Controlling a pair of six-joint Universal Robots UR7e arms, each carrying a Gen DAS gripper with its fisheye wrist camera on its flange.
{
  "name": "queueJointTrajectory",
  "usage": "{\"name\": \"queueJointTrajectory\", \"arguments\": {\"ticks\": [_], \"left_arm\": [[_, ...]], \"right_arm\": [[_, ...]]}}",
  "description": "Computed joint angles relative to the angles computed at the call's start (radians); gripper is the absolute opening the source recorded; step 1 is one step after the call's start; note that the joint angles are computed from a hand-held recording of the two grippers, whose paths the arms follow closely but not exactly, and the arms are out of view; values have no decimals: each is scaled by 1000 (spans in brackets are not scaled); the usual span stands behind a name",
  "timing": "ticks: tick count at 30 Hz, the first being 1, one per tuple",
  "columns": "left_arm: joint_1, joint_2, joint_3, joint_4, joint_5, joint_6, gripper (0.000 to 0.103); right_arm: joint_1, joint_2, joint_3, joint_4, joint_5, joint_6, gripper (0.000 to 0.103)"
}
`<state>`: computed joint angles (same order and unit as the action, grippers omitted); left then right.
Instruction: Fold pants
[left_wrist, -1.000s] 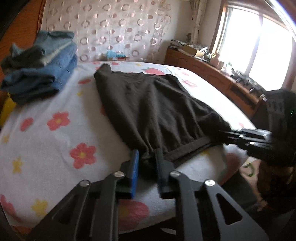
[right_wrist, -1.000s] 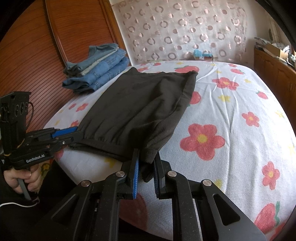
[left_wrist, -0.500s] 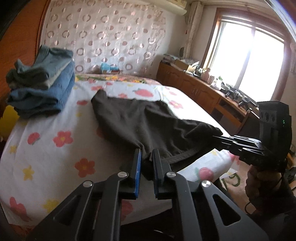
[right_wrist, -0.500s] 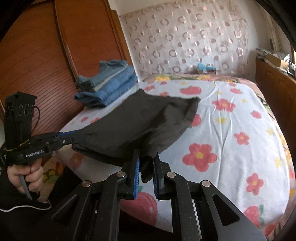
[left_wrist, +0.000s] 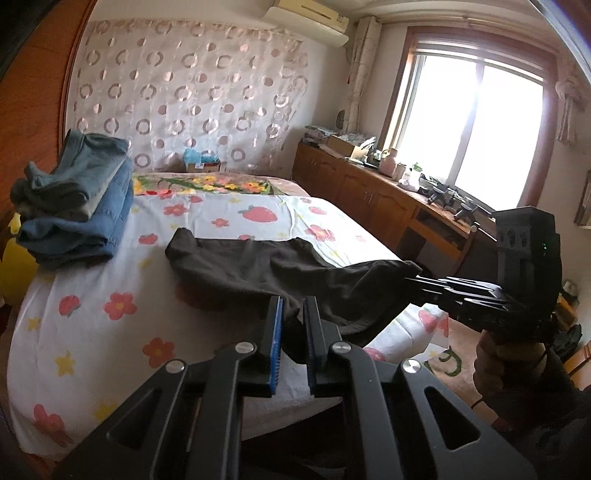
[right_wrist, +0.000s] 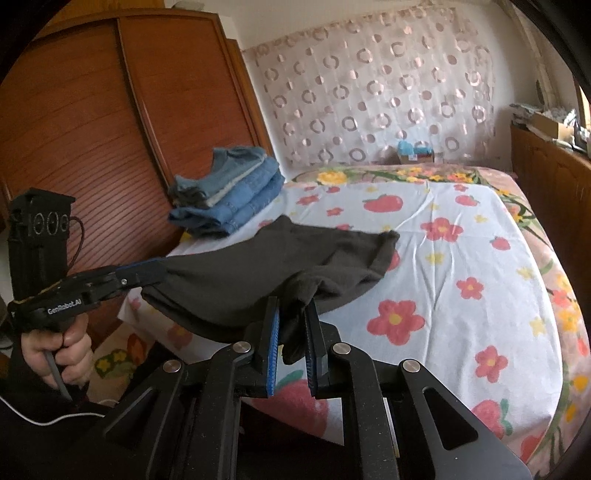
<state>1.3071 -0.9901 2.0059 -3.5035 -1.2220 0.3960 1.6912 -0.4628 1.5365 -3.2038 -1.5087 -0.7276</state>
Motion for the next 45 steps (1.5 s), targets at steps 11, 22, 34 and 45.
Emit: {"name": "queueJointTrajectory", "arguments": {"ticks": [11, 22, 34, 45], "left_arm": [[46, 53, -67, 72, 25, -38, 9], [35, 78, -180, 61, 17, 33, 9], [39, 120, -319, 99, 45, 59, 9], [62, 141, -343, 100, 110, 43, 22]], "right_arm": [[-15, 61, -87, 49, -34, 6, 9], [31, 112, -212, 34, -44, -25, 9], [51, 260, -539, 219, -98, 11, 8], [46, 425, -834, 380, -218, 3, 10]]}}
